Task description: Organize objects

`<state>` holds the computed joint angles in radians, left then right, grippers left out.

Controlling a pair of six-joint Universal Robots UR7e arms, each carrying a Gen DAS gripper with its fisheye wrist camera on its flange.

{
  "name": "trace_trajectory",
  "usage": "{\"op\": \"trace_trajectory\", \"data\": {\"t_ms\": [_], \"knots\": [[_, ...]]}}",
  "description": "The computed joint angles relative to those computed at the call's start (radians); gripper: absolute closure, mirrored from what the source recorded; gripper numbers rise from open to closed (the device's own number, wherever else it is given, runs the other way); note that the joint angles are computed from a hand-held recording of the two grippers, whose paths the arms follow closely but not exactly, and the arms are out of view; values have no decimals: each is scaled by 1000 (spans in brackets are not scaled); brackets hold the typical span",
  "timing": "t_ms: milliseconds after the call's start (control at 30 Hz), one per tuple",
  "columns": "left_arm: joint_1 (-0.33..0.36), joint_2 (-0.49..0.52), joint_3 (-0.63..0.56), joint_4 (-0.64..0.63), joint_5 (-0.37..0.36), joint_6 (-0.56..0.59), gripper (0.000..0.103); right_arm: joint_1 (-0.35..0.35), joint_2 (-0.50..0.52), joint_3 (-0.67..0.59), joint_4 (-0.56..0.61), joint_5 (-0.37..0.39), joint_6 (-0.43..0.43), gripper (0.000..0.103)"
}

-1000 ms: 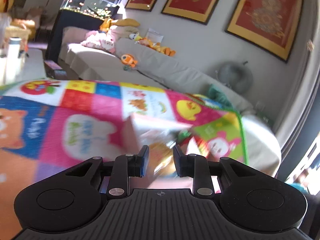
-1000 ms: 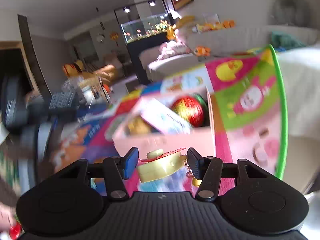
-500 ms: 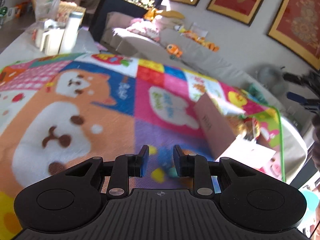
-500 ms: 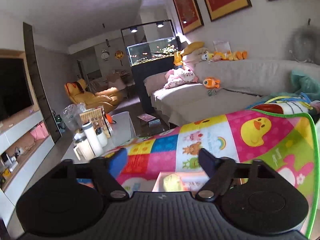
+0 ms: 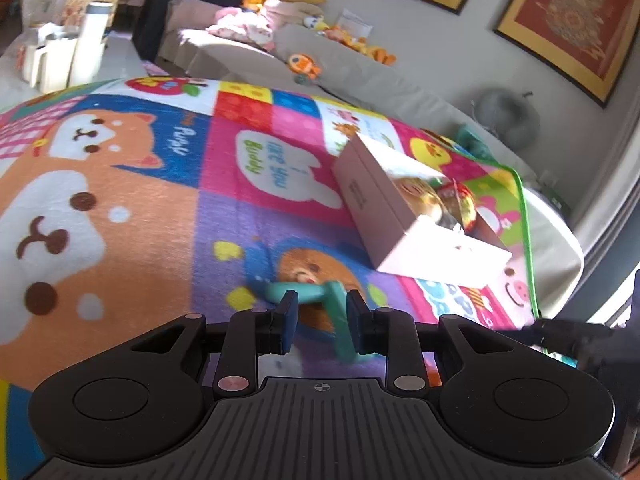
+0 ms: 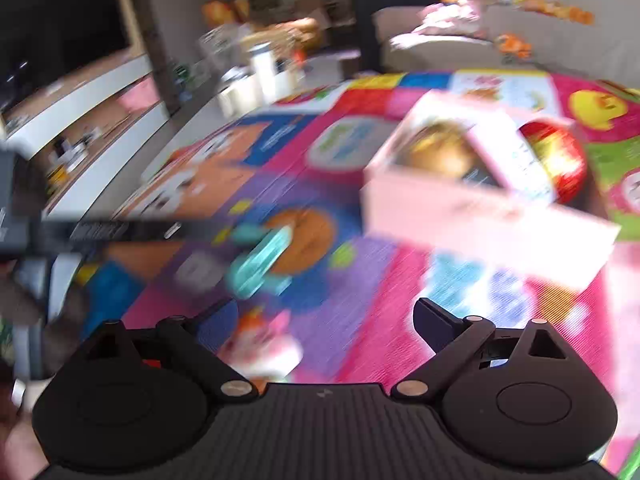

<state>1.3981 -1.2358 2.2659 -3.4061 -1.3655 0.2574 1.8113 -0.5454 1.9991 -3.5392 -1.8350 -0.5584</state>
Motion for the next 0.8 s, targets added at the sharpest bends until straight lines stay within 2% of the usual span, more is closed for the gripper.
{"op": "trace_trajectory", "data": {"t_ms": [100,233,333,467,600,800], "knots": [[-18,5,9,-1,25,8,74,1,10,24,-5,11,-5,8],[-32,1,23,3,39,13,74,10,46,48,-117,-42,-73,8],[-39,-2,25,17,44,13,74,2,62,57,-183,-47,-67,1],[-57,-1,30,31,56,16,74,-11,68,66,-200,-30,-55,0],[-74,3,37,28,69,27,74,-7,84,64,-226,-34,-85,0],[-96,36,29,2,159,-3,74,-9,88,60,-229,-36,-79,0]]}}
